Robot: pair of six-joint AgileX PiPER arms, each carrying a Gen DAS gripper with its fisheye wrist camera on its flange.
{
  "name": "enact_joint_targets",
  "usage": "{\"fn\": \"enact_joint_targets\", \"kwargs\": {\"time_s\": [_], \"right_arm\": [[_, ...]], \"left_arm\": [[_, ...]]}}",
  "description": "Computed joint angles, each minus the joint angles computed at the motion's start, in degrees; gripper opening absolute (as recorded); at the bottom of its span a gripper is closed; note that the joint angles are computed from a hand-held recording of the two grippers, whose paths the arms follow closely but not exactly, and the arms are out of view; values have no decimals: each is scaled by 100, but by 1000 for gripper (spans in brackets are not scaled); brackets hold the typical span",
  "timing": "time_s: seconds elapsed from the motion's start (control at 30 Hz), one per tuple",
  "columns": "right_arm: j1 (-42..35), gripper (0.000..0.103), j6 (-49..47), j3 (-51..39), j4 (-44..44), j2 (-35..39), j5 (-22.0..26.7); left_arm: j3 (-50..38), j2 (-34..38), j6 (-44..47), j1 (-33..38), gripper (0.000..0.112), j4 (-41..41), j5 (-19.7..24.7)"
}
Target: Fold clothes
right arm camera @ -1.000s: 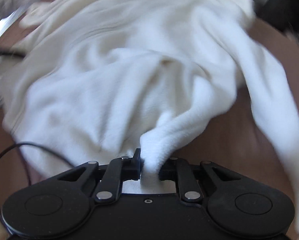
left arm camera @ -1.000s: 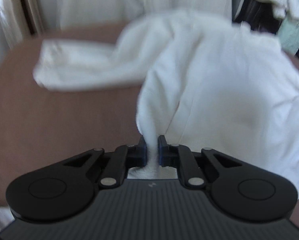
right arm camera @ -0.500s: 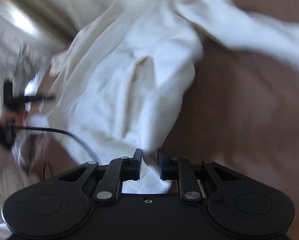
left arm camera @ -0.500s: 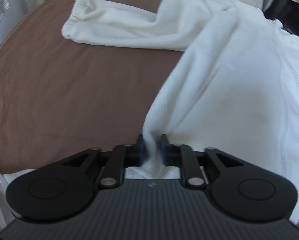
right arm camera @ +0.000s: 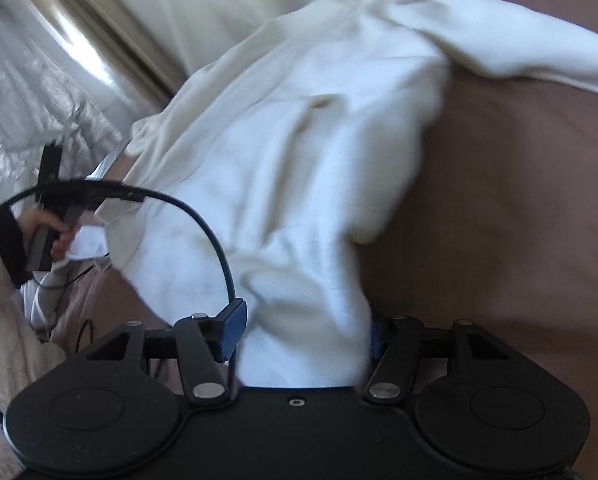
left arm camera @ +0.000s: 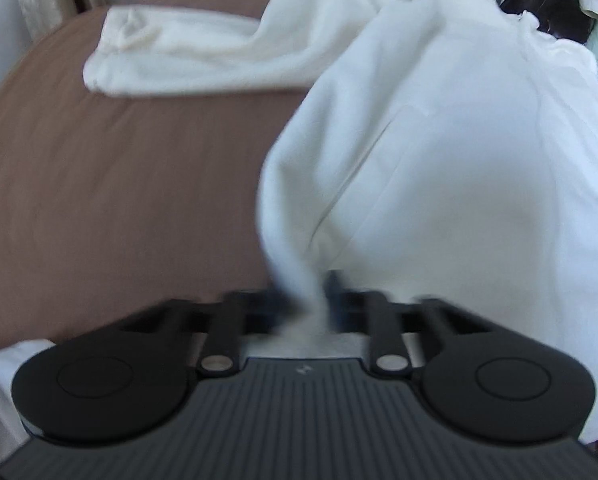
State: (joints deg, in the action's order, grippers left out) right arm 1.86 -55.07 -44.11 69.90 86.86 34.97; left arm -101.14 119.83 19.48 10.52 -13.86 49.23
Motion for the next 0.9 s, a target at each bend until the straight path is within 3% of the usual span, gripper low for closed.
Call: {"fn": "enact_joint_targets", "kwargs": {"time_s": [0.03,0.1,0.2,0.3,0.37,0.43,0.5,0.63,0.7,0.9], "right_arm": [[-13,11,202,-145,-62,19,79],[-360,10,231,-295,327,-268,615],[-792,10,120,-412,894,-973,1429],[-881,10,-182,-212,994,-1488,1677],[-528,9,392,-41,289,-1219,1247],[236,9,1428,52,-857,-743,399],[501,9,1950,33,-1314,-693,162],[716,20,2390,90,-1685,-748,-179],[636,33,2903,-35,-2193,-990,-320],[319,46,4840,-489,-4603,-2103,-862]], "left_arm": [[86,-211,17,30,11,-36,-162],[217,-610,130,127,11,-218,-455],[212,-1084,306,447,11,-843,-320],[381,-1062,-7,364,11,108,-280],[289,-629,-204,198,12,658,52],[265,-233,-389,2,13,1182,208],[513,-306,-402,-180,20,1607,-139],[495,-639,-774,-254,27,1888,-135],[523,-874,-729,-142,34,1514,-263],[999,-1642,433,59,35,-780,-856]]}}
